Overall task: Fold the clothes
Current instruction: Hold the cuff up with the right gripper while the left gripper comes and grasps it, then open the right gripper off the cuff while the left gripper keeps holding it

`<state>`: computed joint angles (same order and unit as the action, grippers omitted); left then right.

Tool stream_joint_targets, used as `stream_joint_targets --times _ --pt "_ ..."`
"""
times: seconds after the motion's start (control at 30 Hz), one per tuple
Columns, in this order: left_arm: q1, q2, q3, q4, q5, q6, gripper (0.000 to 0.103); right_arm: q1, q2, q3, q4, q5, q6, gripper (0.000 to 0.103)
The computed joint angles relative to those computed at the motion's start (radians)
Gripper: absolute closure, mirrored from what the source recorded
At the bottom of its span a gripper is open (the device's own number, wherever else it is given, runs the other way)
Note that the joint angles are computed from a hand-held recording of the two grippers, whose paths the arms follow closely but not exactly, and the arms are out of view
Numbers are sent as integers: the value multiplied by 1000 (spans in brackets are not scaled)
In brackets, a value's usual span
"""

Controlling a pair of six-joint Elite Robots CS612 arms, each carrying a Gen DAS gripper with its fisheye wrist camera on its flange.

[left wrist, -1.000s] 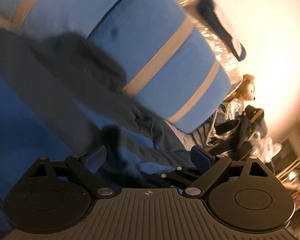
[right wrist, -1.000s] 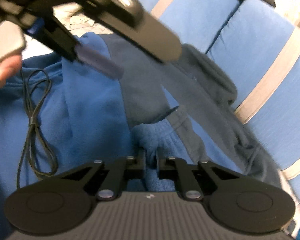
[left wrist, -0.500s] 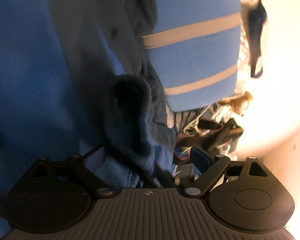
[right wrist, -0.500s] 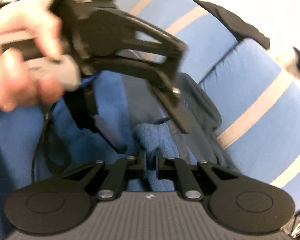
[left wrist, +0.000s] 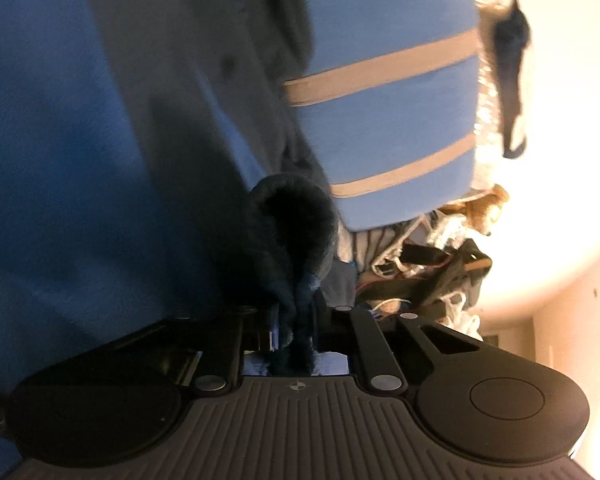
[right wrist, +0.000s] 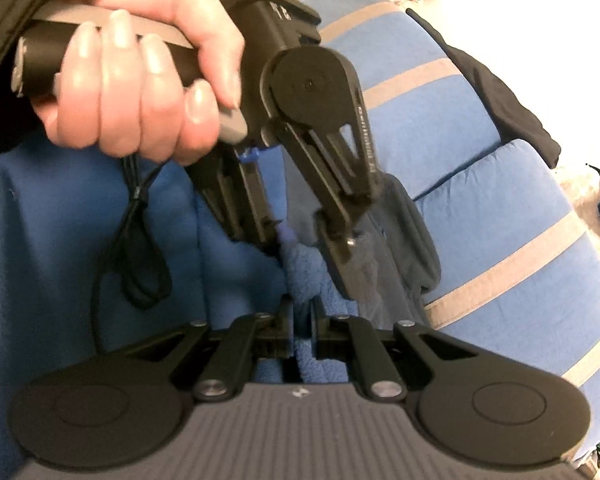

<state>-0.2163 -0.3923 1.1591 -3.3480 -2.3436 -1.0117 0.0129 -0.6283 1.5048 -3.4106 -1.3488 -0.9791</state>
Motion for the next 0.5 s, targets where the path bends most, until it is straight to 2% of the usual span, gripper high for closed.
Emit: stream_joint_targets --times 0.07,0.1,0.13,0.17,0.23,0.27,0.3,0.33,0.5 --pt "-3 -9 10 -8 11 39 90 0 0 -2 -2 -3 8 95" --pt "-4 -13 14 -13 15 57 90 1 2 -4 -9 -11 17 90" --pt "-5 -16 18 -18 19 75 90 1 4 -6 -16 -19 25 72" --pt "-7 -22 24 -24 26 97 90 3 6 -9 -26 -34 35 69" --pt "-11 -42 43 -26 54 176 91 4 13 -12 -54 -69 60 48" --pt "-15 -58 57 -17 75 233 91 3 16 -14 -64 -80 78 40" --pt "-17 -70 69 -13 94 276 90 1 19 -16 -73 -93 100 27" --pt "-20 -80 77 -14 109 298 91 -2 23 -19 -80 -111 126 22" --pt "-22 -115 99 -31 148 328 91 -19 39 -32 -104 -222 237 17"
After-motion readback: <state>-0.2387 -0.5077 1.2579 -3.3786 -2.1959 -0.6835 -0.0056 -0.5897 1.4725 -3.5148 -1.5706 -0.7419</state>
